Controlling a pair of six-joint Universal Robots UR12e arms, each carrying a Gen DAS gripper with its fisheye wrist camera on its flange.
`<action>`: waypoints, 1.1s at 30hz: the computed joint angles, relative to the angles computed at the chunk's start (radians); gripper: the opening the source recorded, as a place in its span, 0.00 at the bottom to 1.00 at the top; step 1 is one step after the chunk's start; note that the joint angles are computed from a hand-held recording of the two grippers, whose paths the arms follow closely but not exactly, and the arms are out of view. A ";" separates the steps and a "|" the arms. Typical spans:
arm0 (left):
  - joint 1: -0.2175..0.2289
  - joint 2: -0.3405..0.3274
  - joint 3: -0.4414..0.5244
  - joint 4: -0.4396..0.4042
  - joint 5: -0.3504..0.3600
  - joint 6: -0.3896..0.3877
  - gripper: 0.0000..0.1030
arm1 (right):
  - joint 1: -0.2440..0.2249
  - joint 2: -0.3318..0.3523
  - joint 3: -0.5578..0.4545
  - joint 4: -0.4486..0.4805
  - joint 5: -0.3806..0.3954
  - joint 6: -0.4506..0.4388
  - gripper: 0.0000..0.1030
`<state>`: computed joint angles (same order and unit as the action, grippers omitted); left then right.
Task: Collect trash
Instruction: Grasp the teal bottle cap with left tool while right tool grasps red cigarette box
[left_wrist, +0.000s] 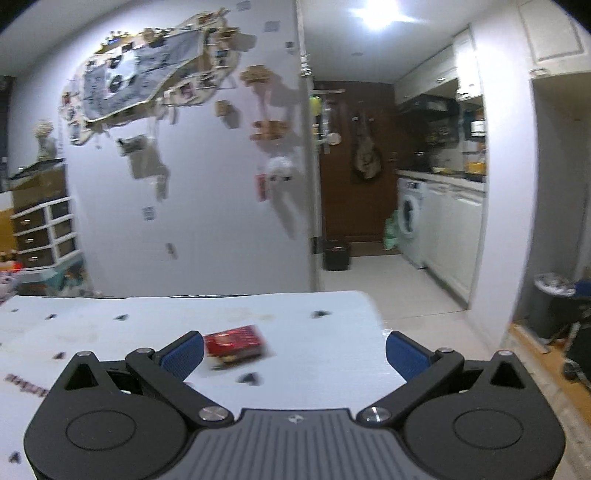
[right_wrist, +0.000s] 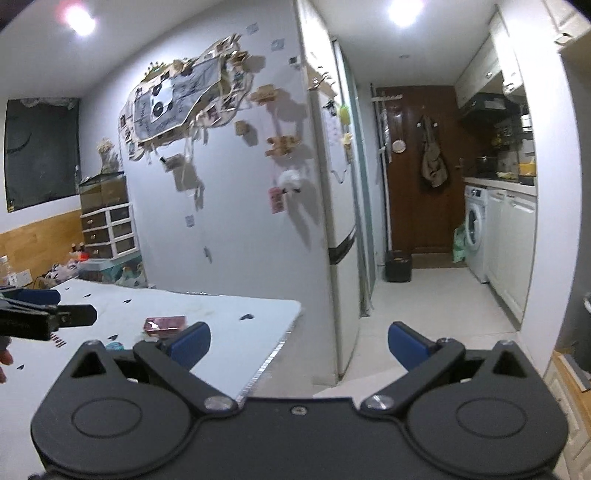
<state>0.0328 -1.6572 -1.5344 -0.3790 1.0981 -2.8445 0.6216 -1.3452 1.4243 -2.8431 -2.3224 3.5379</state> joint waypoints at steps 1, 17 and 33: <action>0.005 -0.014 0.008 0.004 0.019 0.006 1.00 | -0.001 0.015 -0.021 0.012 0.006 -0.002 1.00; 0.054 -0.202 0.131 -0.068 0.043 -0.020 0.89 | -0.040 0.199 -0.281 0.102 0.156 -0.036 1.00; 0.075 -0.244 0.195 -0.236 0.002 0.138 0.66 | -0.074 0.453 -0.711 0.412 0.325 -0.042 1.00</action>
<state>0.1075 -1.9008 -1.3395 -0.6153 1.1005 -2.7065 0.5477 -0.8920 0.7135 -2.4313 -1.9974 3.4958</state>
